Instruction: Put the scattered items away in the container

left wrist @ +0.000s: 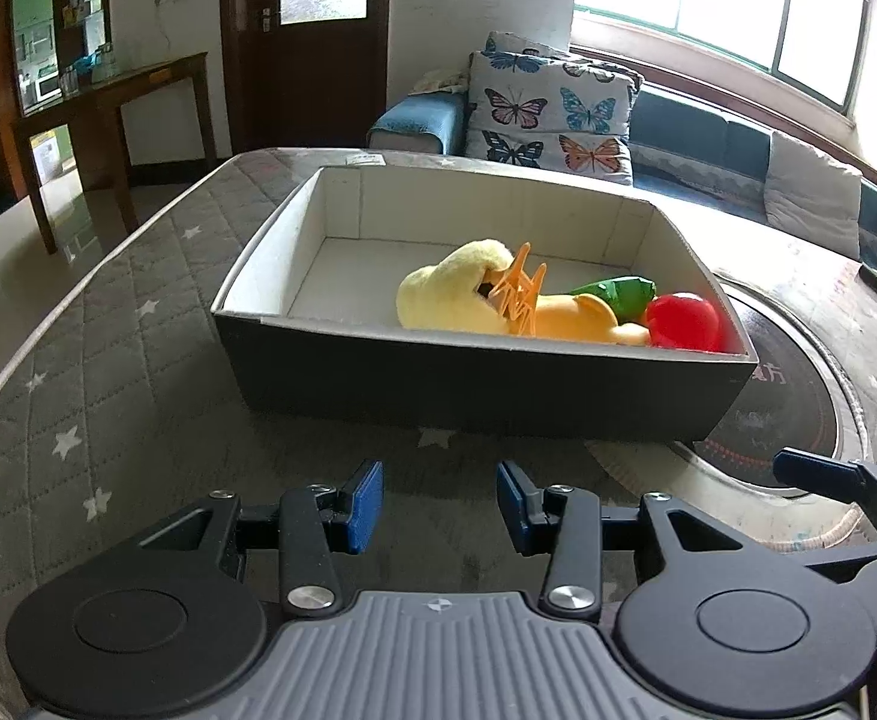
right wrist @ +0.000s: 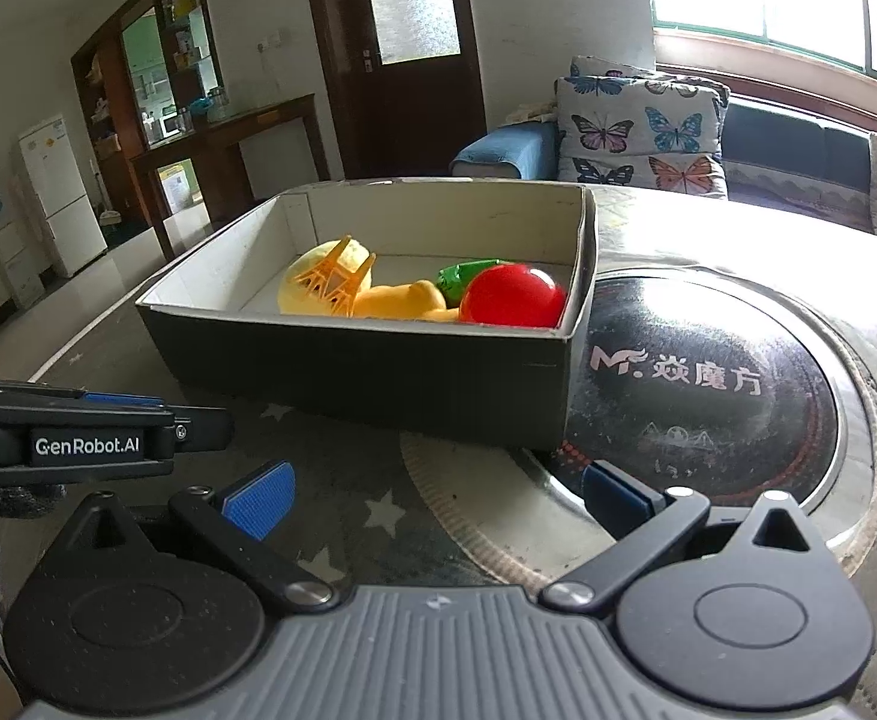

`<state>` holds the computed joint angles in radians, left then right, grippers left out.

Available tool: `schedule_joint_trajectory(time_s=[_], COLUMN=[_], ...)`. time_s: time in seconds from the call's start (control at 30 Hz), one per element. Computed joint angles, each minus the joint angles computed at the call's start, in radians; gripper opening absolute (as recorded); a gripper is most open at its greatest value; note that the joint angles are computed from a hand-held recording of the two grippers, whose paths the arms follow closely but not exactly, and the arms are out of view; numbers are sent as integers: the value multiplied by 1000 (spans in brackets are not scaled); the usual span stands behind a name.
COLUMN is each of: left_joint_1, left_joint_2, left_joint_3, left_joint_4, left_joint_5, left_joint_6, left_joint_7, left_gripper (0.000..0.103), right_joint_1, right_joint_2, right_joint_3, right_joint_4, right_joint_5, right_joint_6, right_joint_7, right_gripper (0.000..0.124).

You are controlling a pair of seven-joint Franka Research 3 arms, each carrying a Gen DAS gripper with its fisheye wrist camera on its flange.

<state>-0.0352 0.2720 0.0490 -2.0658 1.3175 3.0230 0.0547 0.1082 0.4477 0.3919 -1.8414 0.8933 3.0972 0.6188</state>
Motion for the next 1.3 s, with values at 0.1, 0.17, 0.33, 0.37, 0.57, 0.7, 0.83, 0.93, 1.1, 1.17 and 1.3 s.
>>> schedule_joint_trajectory(time_s=[0.1,0.17,0.33,0.37,0.57,0.7,0.83,0.93,1.1,1.17,1.3], left_joint_1=[1,0,-4,-6,-10,-19,-25,-27,-28,-31,-43], left_joint_2=[6,9,16,18,30,38,43,46,54,56,61], left_joint_3=[-1,0,4,5,7,12,17,19,17,19,28], left_joint_4=[7,9,16,19,33,44,51,55,61,65,73], left_joint_5=[-10,-19,-41,-43,-70,-82,-91,-96,-131,-140,-136], left_joint_6=[2,-1,-9,-11,-16,-25,-31,-32,-30,-31,-33], left_joint_7=[13,23,49,51,87,101,115,119,152,162,161], left_gripper=[44,44,44,44,44,44,44,44,44,44,43], right_joint_1=[7,14,42,51,72,74,74,74,72,71,68], right_joint_2=[1,2,6,8,19,29,41,48,55,58,59], right_joint_3=[-11,-20,-55,-66,-94,-99,-101,-103,-99,-99,-96], right_joint_4=[4,7,17,20,36,47,57,63,71,75,76], right_joint_5=[-12,-23,-69,-84,-153,-185,-210,-224,-239,-245,-254], right_joint_6=[-5,-11,-26,-30,-43,-50,-57,-66,-61,-57,-52], right_joint_7=[11,23,67,81,138,164,188,203,215,221,231], right_gripper=[103,103,103,103,103,103,103,103,103,103,103])
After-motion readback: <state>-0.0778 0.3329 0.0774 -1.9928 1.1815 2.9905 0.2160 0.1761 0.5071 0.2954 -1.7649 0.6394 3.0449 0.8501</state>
